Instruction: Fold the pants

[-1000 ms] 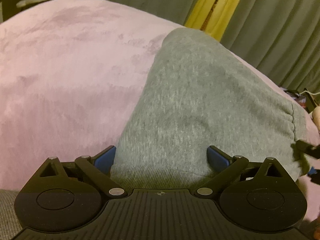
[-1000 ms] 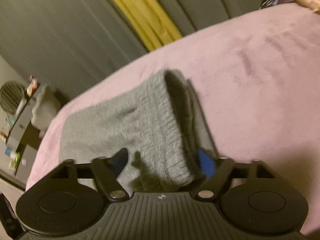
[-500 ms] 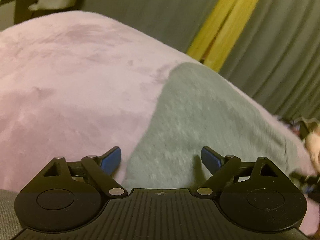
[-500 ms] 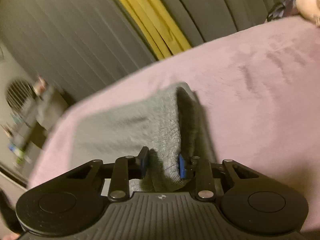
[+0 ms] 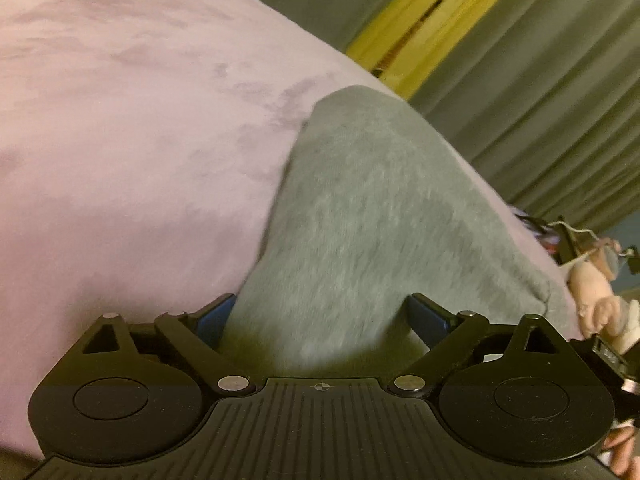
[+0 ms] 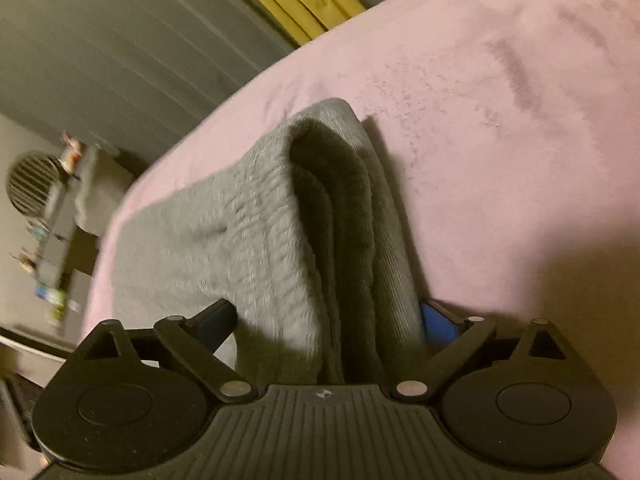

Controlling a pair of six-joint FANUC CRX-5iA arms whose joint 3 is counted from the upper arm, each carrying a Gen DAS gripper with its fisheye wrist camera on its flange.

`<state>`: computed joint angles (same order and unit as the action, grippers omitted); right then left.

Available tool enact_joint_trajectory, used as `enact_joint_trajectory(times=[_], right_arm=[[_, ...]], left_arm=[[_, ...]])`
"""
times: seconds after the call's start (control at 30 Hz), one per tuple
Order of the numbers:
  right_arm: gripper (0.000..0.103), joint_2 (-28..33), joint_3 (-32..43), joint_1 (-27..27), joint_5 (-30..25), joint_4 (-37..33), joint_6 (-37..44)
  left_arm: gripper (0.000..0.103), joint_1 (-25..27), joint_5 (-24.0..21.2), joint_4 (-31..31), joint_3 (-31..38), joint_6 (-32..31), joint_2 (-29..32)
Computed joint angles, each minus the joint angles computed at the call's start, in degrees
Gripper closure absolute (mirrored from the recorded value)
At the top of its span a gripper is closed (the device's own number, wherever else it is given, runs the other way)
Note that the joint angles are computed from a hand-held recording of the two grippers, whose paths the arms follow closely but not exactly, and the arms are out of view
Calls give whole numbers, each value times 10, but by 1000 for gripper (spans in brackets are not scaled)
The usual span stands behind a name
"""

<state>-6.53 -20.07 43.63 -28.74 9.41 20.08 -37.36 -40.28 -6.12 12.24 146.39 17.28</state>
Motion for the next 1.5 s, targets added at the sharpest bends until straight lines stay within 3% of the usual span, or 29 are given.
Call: enact_joint_trajectory(times=[0.07, 0.2, 0.23, 0.3, 0.33, 0.43, 0.47, 0.5, 0.53, 0.6, 0.63, 0.77, 0.83, 0.9, 0.93, 0.97, 1.0, 1.03, 1.07, 1.1, 1.13, 1.2, 1.27, 1.33, 1.4, 1.43, 1.5], right_arm=[[8, 7, -3, -8, 32, -7, 15], [36, 22, -6, -15, 65, -1, 36], [37, 24, -6, -14, 70, -5, 45], [36, 25, 1, -20, 75, -43, 72], [29, 27, 7, -23, 75, -61, 82], [8, 42, 41, -38, 71, -151, 163], [7, 49, 51, -40, 66, -162, 179], [7, 59, 57, -36, 64, -144, 169], [14, 66, 54, -27, 66, -96, 128], [42, 71, 33, -4, 62, 44, 6], [43, 71, 27, 4, 58, 82, -22], [48, 64, 21, 6, 83, 143, -80], [49, 63, 27, 1, 105, 161, -79], [48, 72, 51, -7, 109, 161, -68], [44, 78, 65, -12, 111, 153, -53], [40, 88, 84, -15, 100, 153, -36], [24, 99, 103, -15, 69, 162, -23], [8, 110, 119, -13, 31, 191, -35], [6, 121, 136, -8, -33, 238, -78], [6, 124, 133, -2, -72, 290, -131], [6, 115, 114, 1, -80, 332, -179], [9, 75, 55, 0, -39, 371, -255], [19, 32, -10, 0, 25, 394, -339], [34, 5, -56, 1, 76, 393, -392], [38, 0, -76, 13, 78, 384, -424], [45, -2, -77, 22, 67, 338, -400], [44, -2, -83, 28, 67, 321, -426]], left_arm=[[5, 16, 21, 53, -4, -67, 15], [1, 42, 99, 166, -42, -185, 27], [3, 45, 117, 185, -50, -195, 31], [10, 45, 133, 188, -53, -198, 36], [17, 45, 132, 182, -49, -204, 38], [24, 49, 136, 206, -55, -237, 41], [28, 50, 136, 204, -54, -232, 41], [38, 48, 136, 184, -49, -213, 41], [48, 47, 136, 171, -44, -206, 42], [60, 37, 127, 115, -26, -175, 40], [66, 33, 121, 87, -16, -157, 38], [71, 19, 126, 0, 5, -87, 26], [71, 19, 132, -22, 15, -64, 22], [68, 12, 106, -84, 48, -19, 26], [53, -1, 62, -144, 86, 13, 35], [42, -20, -12, -202, 137, 46, 52], [24, -42, -87, -270, 184, 74, 70], [16, -64, -160, -326, 226, 96, 88], [15, -77, -202, -358, 243, 101, 95], [13, -80, -214, -360, 239, 98, 89], [12, -74, -198, -343, 215, 95, 74], [11, -64, -168, -301, 174, 94, 51], [11, -58, -157, -259, 145, 106, 38], [11, -57, -144, -225, 116, 130, 27], [11, -57, -140, -198, 99, 157, 21], [11, -62, -149, -198, 99, 177, 19], [11, -72, -143, -210, 90, 192, 9]])
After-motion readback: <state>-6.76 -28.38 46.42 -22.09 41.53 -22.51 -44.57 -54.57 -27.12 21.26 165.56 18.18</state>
